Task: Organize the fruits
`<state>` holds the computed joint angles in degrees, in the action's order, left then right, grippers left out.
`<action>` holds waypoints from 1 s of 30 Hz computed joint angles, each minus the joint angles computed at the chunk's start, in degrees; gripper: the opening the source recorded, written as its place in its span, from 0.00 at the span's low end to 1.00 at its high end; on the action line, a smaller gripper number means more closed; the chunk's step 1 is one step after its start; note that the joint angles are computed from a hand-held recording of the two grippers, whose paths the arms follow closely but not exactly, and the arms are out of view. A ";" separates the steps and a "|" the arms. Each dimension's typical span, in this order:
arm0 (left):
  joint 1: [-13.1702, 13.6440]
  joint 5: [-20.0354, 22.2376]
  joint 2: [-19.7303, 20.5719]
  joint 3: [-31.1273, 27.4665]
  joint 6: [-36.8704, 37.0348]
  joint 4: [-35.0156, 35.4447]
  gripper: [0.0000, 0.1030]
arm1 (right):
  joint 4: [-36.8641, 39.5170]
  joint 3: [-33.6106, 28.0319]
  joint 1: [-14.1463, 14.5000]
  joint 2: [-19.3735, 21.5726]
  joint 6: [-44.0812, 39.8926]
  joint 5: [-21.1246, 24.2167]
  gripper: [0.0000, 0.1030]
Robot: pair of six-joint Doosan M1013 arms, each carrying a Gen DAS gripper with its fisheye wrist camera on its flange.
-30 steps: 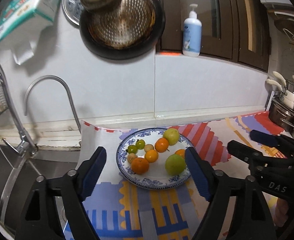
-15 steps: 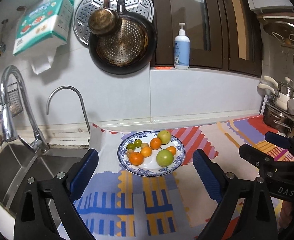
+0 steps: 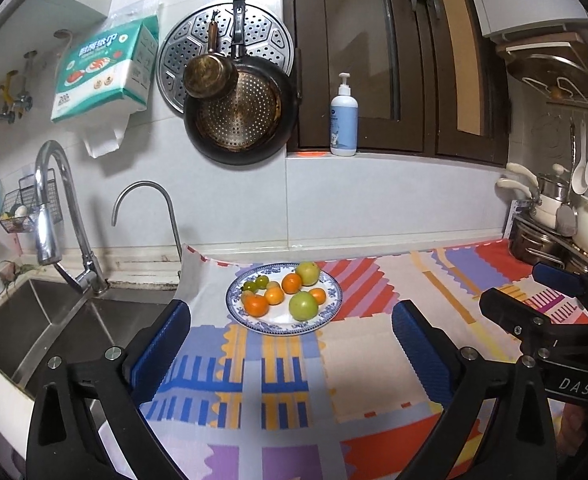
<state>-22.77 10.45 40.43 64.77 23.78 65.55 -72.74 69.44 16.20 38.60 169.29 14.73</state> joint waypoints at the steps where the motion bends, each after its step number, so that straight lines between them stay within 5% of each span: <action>1: -0.16 0.21 -0.49 0.78 -1.36 1.09 1.00 | -2.49 1.02 0.01 -0.57 2.61 -0.34 0.89; 12: -1.38 0.73 -3.41 5.93 -13.90 13.09 1.00 | -14.20 6.86 -0.08 -3.63 14.70 -2.50 0.90; 30: -2.43 1.96 -4.21 7.67 -16.03 15.84 1.00 | -22.18 10.45 -0.32 -5.47 23.05 -1.89 0.90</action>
